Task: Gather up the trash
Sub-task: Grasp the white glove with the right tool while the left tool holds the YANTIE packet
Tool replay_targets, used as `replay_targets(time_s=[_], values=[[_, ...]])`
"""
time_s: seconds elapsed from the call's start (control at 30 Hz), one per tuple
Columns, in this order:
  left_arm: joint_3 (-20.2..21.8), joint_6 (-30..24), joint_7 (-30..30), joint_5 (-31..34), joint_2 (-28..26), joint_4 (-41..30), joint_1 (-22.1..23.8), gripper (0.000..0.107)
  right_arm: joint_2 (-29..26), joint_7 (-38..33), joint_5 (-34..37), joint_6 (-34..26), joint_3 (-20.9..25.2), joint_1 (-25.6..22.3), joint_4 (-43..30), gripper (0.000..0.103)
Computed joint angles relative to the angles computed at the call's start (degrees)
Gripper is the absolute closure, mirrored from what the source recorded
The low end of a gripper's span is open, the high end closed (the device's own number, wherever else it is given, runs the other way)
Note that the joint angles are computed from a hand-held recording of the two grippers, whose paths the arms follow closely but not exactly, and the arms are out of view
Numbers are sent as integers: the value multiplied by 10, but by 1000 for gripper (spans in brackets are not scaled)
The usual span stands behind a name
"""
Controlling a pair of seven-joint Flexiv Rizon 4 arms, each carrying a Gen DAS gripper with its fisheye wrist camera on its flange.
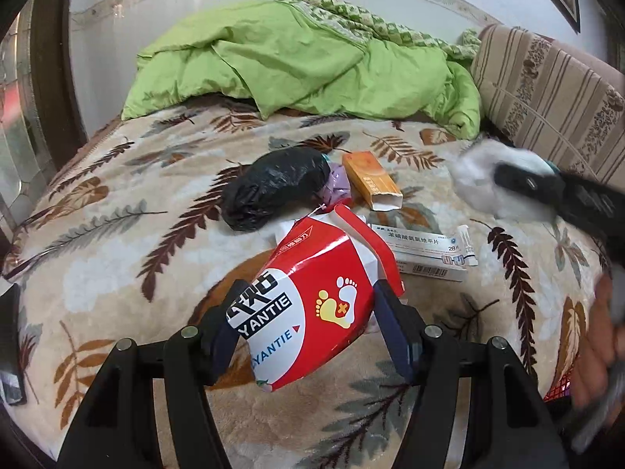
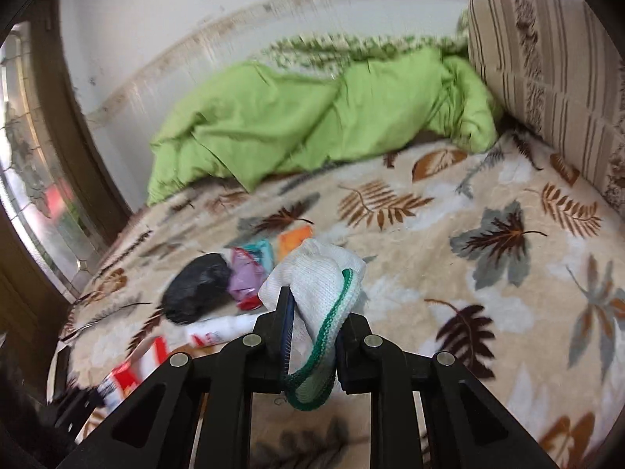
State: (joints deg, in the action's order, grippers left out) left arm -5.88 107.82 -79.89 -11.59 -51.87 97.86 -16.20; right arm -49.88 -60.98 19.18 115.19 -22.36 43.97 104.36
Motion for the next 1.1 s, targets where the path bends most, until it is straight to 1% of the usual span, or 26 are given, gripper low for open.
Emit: replay_targets(time_s=[0.1, 0.17, 0.3, 0.37, 0.4, 0.47, 0.53, 0.63, 0.7, 0.87, 1.1], values=[[19, 17, -8, -8, 14, 21, -16, 43, 13, -9, 21, 32, 6, 23, 36, 84], [23, 36, -12, -8, 25, 43, -20, 43, 23, -20, 30, 50, 22, 26, 52, 84], [49, 69, -13, -29, 34, 70, -45, 43, 28, -59, 66, 74, 20, 52, 69, 84], [68, 76, -6, -54, 31, 68, -66, 43, 30, -73, 72, 79, 34, 50, 72, 84], [69, 77, -4, -61, 30, 68, -67, 43, 30, -81, 69, 79, 41, 47, 70, 84], [66, 73, 0, -69, 28, 67, -66, 43, 29, -95, 81, 79, 39, 54, 67, 84], [81, 71, 8, -88, 22, 61, -83, 43, 29, -108, 82, 78, 45, 52, 64, 84], [85, 72, 17, -101, 18, 57, -89, 43, 30, -116, 87, 77, 53, 46, 61, 84], [95, 75, 26, -114, 13, 52, -101, 43, 31, -116, 86, 74, 62, 37, 59, 84], [92, 81, 41, -126, 9, 49, -104, 43, 32, -112, 87, 69, 71, 27, 56, 84], [85, 83, 51, -135, 8, 50, -101, 42, 28, -115, 88, 63, 60, 36, 54, 84]])
